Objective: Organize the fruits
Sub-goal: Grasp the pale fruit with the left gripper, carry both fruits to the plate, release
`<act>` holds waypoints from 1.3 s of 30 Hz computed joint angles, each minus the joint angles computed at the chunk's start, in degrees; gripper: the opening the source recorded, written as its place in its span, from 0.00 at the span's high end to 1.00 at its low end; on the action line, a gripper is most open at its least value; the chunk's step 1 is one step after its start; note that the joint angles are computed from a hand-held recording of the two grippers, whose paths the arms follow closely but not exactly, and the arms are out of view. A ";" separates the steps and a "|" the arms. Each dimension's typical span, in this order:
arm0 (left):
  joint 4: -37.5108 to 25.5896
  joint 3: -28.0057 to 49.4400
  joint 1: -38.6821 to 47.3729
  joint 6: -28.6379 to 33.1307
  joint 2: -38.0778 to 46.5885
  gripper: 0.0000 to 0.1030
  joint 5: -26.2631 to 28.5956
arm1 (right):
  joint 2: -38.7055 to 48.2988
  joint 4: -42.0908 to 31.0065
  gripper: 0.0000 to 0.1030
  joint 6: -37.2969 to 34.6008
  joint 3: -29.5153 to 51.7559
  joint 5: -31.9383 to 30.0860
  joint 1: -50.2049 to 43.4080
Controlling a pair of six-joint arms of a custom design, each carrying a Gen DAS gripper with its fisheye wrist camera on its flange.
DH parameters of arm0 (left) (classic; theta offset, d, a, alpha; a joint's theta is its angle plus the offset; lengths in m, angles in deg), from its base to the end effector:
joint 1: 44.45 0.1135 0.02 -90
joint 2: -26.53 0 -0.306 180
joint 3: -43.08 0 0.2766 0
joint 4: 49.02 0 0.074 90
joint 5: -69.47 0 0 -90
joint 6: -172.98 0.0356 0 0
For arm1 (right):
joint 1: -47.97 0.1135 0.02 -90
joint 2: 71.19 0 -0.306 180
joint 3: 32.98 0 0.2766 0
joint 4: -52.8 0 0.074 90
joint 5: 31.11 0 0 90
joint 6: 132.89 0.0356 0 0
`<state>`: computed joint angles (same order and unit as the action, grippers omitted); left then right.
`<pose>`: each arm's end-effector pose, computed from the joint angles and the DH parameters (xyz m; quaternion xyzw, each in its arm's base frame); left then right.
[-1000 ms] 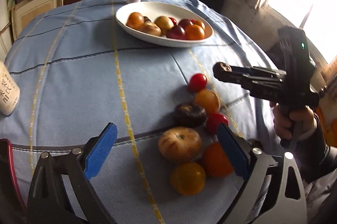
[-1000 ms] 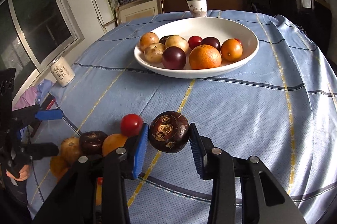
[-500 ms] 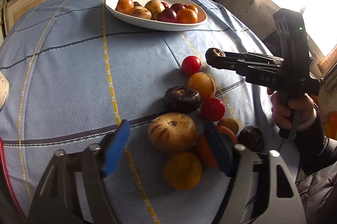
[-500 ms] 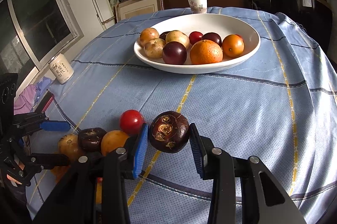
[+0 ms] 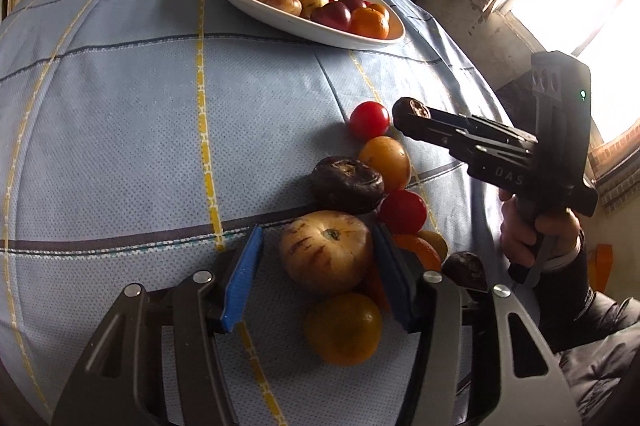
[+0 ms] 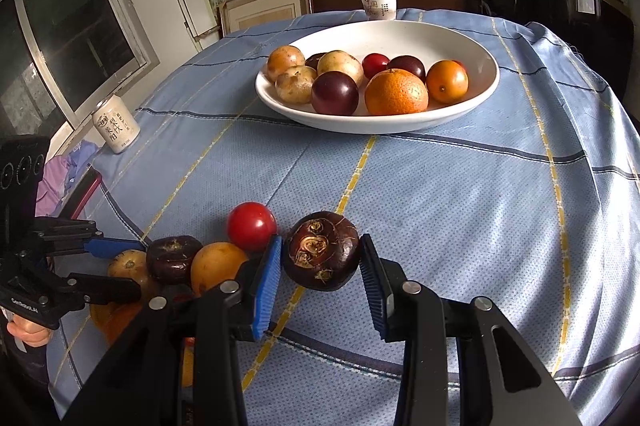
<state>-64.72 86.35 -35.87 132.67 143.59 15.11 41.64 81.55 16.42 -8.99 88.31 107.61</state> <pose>0.2378 0.0149 0.0175 0.3355 0.8909 -0.2652 0.1527 0.1145 0.1609 0.0280 0.0628 0.9346 0.0904 0.3381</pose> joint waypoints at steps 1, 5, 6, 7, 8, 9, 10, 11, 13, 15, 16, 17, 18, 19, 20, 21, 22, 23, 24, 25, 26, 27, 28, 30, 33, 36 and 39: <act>0.74 -0.40 -0.18 -0.31 -0.18 0.46 -0.09 | 0.05 0.02 0.62 -0.04 0.04 -0.05 -0.01; 0.71 -0.74 -0.46 0.19 -0.28 0.56 0.41 | 0.37 0.25 0.62 0.03 0.05 -0.16 -0.19; 1.18 -1.08 -0.46 0.27 -0.61 0.56 0.29 | 0.40 0.19 0.62 0.15 0.07 -0.17 -0.15; 2.50 -1.77 -0.62 0.12 -0.96 0.57 0.00 | 0.36 0.17 0.62 0.24 0.04 -0.11 -0.11; 4.00 -2.63 -0.79 -0.05 -1.46 0.57 -0.29 | 0.38 0.28 0.62 0.22 -0.01 -0.07 -0.12; 5.99 -3.73 -1.06 -0.32 -2.11 0.57 -0.76 | 0.38 0.36 0.62 0.23 -0.05 0.02 -0.07; 7.35 -4.44 -1.21 -0.49 -2.51 0.57 -1.08 | 0.31 0.39 0.62 0.22 -0.11 0.15 0.00; 8.17 -4.85 -1.34 -0.61 -2.73 0.57 -1.22 | 0.22 0.38 0.62 0.23 -0.16 0.35 0.11; 8.08 -4.81 -1.00 -0.40 -2.91 0.58 -0.90 | -0.02 0.33 0.62 0.39 -0.28 0.83 0.44; 7.89 -4.67 -0.60 -0.52 -3.06 0.58 -0.37 | -0.39 0.15 0.62 0.46 -0.40 1.15 0.61; 8.05 -4.85 -0.20 -0.40 -3.29 0.58 -0.07 | -0.59 -0.02 0.62 0.59 -0.45 1.33 0.76; 7.96 -4.94 0.23 -0.22 -3.61 0.58 0.35 | -0.77 -0.25 0.62 0.67 -0.45 1.45 0.89; 7.89 -5.03 0.59 -0.18 -3.92 0.58 0.88 | -0.97 -0.51 0.62 0.71 -0.42 1.58 0.99; 8.06 -5.23 0.87 -0.21 -4.28 0.58 1.33 | -1.23 -0.91 0.62 0.90 -0.35 1.90 1.34; 8.49 -5.50 0.93 -0.38 -4.61 0.58 1.64 | -1.52 -1.23 0.62 0.97 -0.31 2.24 1.69; 9.03 -5.96 1.18 -0.37 -5.14 0.58 2.15 | -1.86 -1.64 0.62 1.01 -0.26 2.72 2.18; 9.44 -6.33 1.40 -0.33 -5.65 0.58 2.73 | -2.12 -1.85 0.62 0.85 -0.23 3.01 2.41; 9.34 -6.44 1.61 -0.30 -6.17 0.58 3.59 | -2.42 -1.89 0.62 0.77 -0.30 3.51 2.84; 8.58 -6.21 1.78 -0.33 -6.63 0.58 4.41 | -2.96 -1.79 0.62 0.58 -0.54 4.12 3.15; 7.48 -5.79 1.60 -0.93 -7.50 0.58 5.04 | -3.62 -1.62 0.62 0.08 -0.78 4.43 2.99; 6.79 -5.55 1.19 -1.79 -8.55 0.58 5.18 | -4.63 -1.36 0.62 -0.41 -1.23 4.83 2.87; 6.09 -5.17 -0.14 -3.32 -10.76 0.58 4.99 | -5.90 -0.87 0.62 -1.39 -1.78 4.86 2.18; 6.67 -5.18 -1.54 -5.00 -12.63 0.58 4.57 | -8.01 -0.26 0.62 -3.20 -2.54 4.57 0.45; 9.28 -4.71 -5.86 -10.61 -17.37 0.58 2.90 | -11.12 0.45 0.62 -7.00 -3.28 4.30 -3.43; 12.67 0.03 -12.91 -21.26 -18.02 0.58 -0.33 | -13.28 3.36 0.62 -13.73 -3.40 3.94 -12.13; 18.99 5.93 -20.21 -30.23 -13.43 0.58 -7.09 | -10.21 8.95 0.62 -19.10 -2.27 -0.32 -22.54; 18.47 14.56 -24.64 -34.94 -5.86 0.58 -11.76 | -5.56 13.82 0.62 -21.28 -0.33 -7.42 -31.20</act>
<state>-46.26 100.91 -60.51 97.73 137.73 3.35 36.08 95.37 -4.86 -9.32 80.89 76.40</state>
